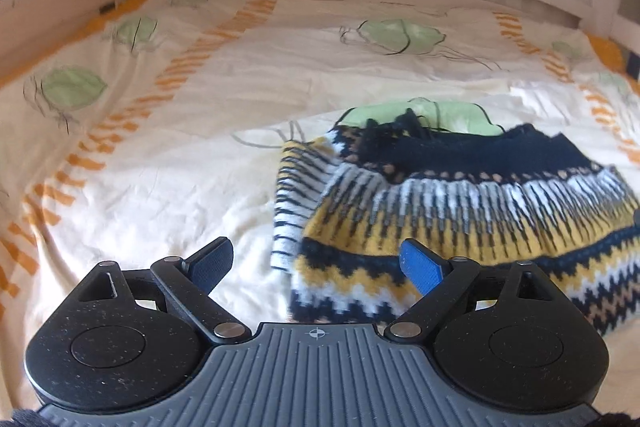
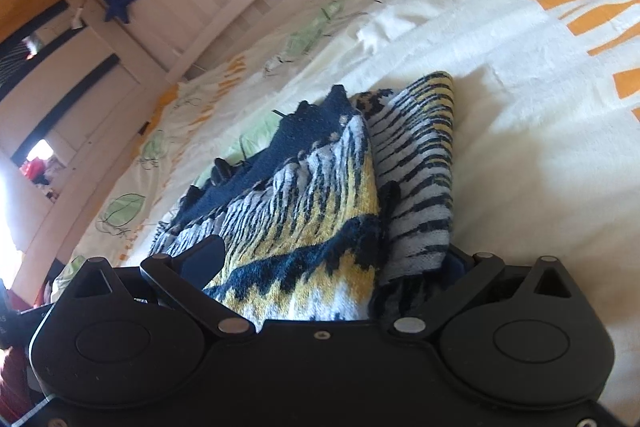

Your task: Fold small clothes

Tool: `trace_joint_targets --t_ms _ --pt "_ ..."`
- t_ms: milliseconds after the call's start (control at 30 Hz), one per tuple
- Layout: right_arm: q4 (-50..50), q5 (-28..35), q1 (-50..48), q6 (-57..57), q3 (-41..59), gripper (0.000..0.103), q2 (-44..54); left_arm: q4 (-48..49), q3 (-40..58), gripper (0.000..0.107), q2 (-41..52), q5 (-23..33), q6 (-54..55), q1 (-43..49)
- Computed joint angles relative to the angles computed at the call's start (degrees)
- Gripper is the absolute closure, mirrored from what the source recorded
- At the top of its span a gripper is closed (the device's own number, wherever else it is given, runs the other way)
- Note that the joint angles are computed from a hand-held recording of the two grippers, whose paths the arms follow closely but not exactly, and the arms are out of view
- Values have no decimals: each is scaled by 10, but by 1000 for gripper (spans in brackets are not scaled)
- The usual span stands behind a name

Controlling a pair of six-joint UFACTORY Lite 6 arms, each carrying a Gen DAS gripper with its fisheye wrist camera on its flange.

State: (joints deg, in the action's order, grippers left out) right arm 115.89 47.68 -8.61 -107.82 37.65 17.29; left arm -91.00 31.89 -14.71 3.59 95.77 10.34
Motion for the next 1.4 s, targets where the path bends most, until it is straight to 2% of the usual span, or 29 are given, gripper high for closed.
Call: trace_joint_targets --t_ms 67,133,167,200,267,400,467,600,700,933,1167,1333,1400 --pt "-16 -30 9 43 8 2 -12 92 21 16 26 39 -91 39" --pt "-14 -69 25 68 10 22 -29 106 32 16 48 74 -109 69" --pt "-14 -92 32 79 10 44 -37 123 40 16 60 90 -126 81" --pt "-8 -119 43 84 8 62 -49 129 45 16 69 103 -133 92" --pt "5 -157 67 91 1 66 -74 135 48 16 81 126 -133 113" --pt "51 -316 175 83 19 69 -141 161 60 16 102 171 -147 155" --pt "17 -364 215 137 43 69 -161 206 78 16 114 188 -193 174" --pt "-196 -414 291 376 117 70 -168 236 97 16 116 226 -219 218" --pt "-374 -440 359 556 194 70 -124 253 115 16 120 252 -239 246" --pt "-773 -443 478 975 408 70 58 268 157 16 145 306 -262 306" --pt "-1176 -378 557 1394 616 70 244 271 183 16 164 324 -277 335" --pt "-1446 -342 601 1657 661 69 286 267 194 16 174 337 -277 349" --pt "-1485 -336 609 1688 668 63 294 266 195 16 175 338 -277 351"
